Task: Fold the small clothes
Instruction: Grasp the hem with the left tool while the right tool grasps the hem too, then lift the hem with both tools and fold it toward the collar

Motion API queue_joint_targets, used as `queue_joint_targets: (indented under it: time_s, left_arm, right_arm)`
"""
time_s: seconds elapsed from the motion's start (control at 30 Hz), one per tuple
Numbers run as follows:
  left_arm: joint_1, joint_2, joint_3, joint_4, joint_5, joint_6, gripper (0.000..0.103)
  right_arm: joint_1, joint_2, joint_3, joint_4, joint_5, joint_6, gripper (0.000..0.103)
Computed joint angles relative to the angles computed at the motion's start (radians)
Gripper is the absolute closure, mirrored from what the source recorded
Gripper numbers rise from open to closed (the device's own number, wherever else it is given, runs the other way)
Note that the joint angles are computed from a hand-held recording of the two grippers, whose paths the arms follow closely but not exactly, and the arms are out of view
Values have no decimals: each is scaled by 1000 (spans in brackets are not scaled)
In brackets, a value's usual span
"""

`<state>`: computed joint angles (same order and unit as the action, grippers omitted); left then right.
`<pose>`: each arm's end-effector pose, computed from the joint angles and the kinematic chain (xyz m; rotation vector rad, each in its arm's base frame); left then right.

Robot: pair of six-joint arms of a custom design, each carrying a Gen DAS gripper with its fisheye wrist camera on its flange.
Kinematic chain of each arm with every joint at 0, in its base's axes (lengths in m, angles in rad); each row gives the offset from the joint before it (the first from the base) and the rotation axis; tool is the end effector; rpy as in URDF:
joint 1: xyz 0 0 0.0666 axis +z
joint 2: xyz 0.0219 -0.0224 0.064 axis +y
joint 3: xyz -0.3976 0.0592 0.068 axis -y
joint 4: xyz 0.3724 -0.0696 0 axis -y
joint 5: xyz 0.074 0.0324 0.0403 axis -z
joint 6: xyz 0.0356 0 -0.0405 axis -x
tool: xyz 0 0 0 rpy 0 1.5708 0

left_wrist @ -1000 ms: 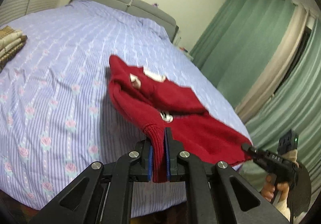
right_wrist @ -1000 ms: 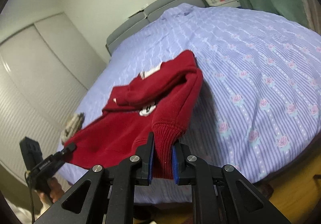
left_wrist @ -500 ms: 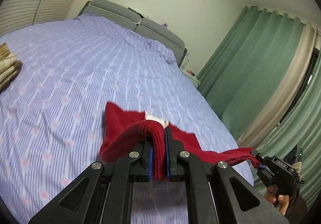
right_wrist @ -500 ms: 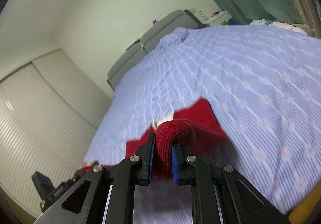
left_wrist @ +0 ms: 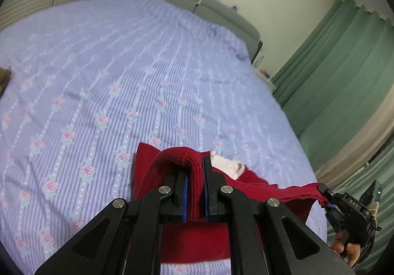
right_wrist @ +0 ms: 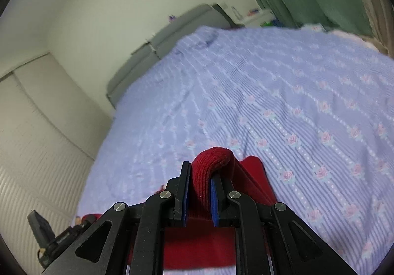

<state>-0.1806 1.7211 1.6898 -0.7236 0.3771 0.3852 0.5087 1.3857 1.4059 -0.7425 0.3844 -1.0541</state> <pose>0.5866 -0.1208 0.4283 -0.0474 2.3703 -0.7180 0.4155 0.2159 0.4706 0.7976 2.1165 0.4055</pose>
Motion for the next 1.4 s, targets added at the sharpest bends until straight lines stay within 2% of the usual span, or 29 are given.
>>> queue_joint_targets:
  time_s: [0.2, 0.33, 0.57, 0.7, 0.77, 0.87, 0.9, 0.97, 1.0, 1.03, 1.07, 1.2, 1.27, 1.3, 1.4]
  left_arm:
    - [-14, 74, 49, -22, -33, -33, 92]
    - [-11, 125, 94, -47, -29, -27, 92]
    - [8, 222, 181, -132, 33, 18, 91]
    - [5, 237, 203, -158, 25, -17, 89]
    - [6, 240, 213, -172, 46, -38, 88]
    - [11, 242, 232, -203, 79, -91, 80]
    - [12, 236, 233, -211, 95, -115, 74]
    - [17, 213, 216, -209, 133, -154, 56]
    - [21, 186, 187, -183, 165, -177, 40]
    - [24, 163, 162, -161, 185, -192, 34]
    - [26, 144, 142, -143, 194, -207, 32]
    - [42, 95, 99, -148, 189, -335, 31]
    - [41, 88, 88, -155, 126, -393, 31]
    - [36, 85, 77, -146, 65, -427, 31]
    - [23, 103, 90, -162, -19, -486, 31]
  right_arm:
    - [-82, 61, -30, 28, -123, -78, 88]
    - [-99, 107, -9, 6, -135, -64, 89]
    - [-123, 170, 22, -17, -156, -52, 89]
    - [-127, 195, 41, -39, -161, -34, 89]
    - [-132, 200, 43, -43, -171, -38, 87]
    - [-138, 199, 43, -42, -194, -26, 80]
    - [-138, 201, 50, -49, -200, -18, 76]
    - [-134, 193, 52, -48, -217, -7, 60]
    - [-128, 186, 52, -46, -222, -2, 57]
    - [-118, 178, 55, -54, -221, 2, 51]
    - [-104, 167, 53, -54, -216, 16, 46]
    - [-50, 131, 54, -85, -163, 91, 42]
    - [-23, 118, 56, -115, -114, 141, 42]
    - [-7, 120, 67, -156, -63, 170, 42]
    - [18, 148, 105, -270, 73, 246, 42]
